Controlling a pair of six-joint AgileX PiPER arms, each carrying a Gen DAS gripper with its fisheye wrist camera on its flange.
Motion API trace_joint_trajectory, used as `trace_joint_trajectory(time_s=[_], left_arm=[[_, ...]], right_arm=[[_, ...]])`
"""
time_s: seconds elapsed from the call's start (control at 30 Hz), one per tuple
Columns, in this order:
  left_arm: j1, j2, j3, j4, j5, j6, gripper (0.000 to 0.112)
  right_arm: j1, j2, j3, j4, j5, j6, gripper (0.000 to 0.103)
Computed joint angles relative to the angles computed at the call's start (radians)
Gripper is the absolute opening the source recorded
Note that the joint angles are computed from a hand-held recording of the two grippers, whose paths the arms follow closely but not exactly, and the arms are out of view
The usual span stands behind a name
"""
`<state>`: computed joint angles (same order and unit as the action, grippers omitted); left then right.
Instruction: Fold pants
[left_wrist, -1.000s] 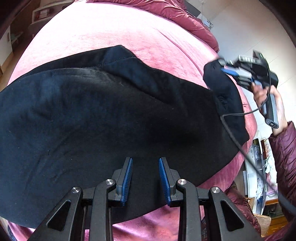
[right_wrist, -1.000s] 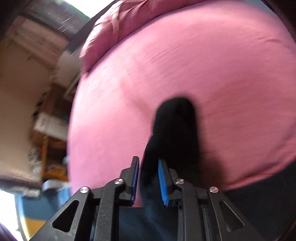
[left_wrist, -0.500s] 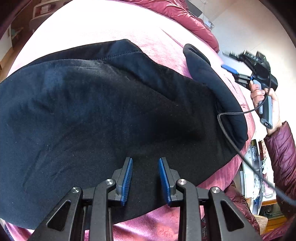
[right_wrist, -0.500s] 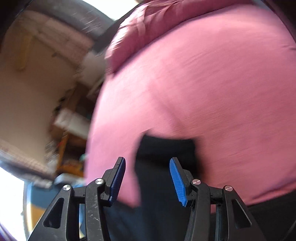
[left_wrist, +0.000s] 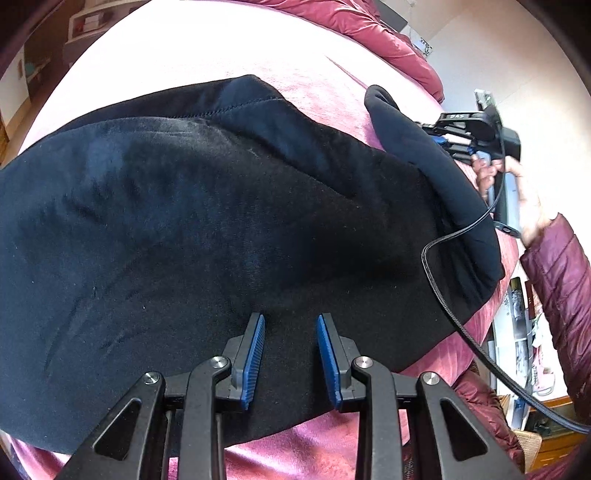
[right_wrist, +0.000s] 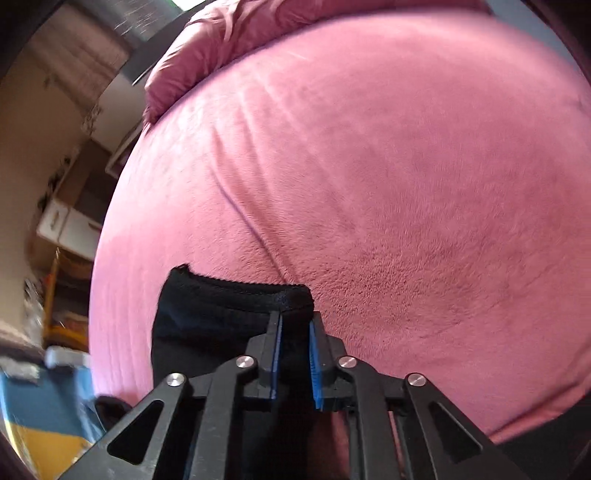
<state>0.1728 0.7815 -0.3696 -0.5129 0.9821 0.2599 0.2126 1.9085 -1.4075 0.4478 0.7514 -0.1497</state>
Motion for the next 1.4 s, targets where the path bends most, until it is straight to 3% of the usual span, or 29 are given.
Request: trace_joint_trajectory(time_s=[0.17,0.33,0.57,0.73,0.93,1.07,1.13,1.17,1.2,1.23,1.33,1.4], left_arm=[[-0.23,-0.023,-0.009,0.124,-0.085,-0.223,0.03],[-0.444,-0.037,-0.024,0.251,-0.134,-0.447,0.031],[-0.854,-0.011,-0.062,0.521,-0.189,-0.898,0.031],[-0.973,0.031,-0.062,0.573,-0.23,-1.008,0.031],[-1.119,0.115,-0.089,0.662,-0.253,-1.163,0.031],[-1.132,0.16,-0.087,0.672,-0.28,-1.189,0.031],[-1.148,0.171,-0.088,0.685,-0.284,-1.219,0.031],[-1.158,0.179,-0.09,0.692,-0.286,-1.234,0.031],[-1.17,0.189,-0.094,0.7,-0.287,-1.25,0.031],[-1.184,0.201,-0.099,0.71,-0.288,-1.268,0.031],[-1.183,0.173,-0.075,0.707,-0.286,-1.255,0.031],[-1.193,0.193,-0.078,0.715,-0.294,-1.266,0.031]], right_arm=[[-0.098,-0.223,0.154,-0.069,-0.025,0.018,0.011],[-0.268,-0.409,0.254,-0.062,0.016,-0.008,0.011],[-0.646,-0.597,0.372,0.04,0.141,-0.197,0.011],[-0.828,-0.597,0.446,0.058,0.151,-0.285,0.011],[-1.008,-0.498,0.514,0.11,0.144,-0.408,0.011],[-1.113,-0.427,0.544,0.228,0.183,-0.527,0.012],[-1.173,-0.399,0.548,0.314,0.24,-0.603,0.017],[-1.207,-0.386,0.547,0.347,0.272,-0.624,0.025],[-1.235,-0.377,0.547,0.373,0.298,-0.646,0.041],[-1.252,-0.386,0.555,0.387,0.312,-0.661,0.047],[-1.258,-0.392,0.558,0.39,0.315,-0.669,0.05],[-1.212,-0.394,0.556,0.364,0.266,-0.656,0.046]])
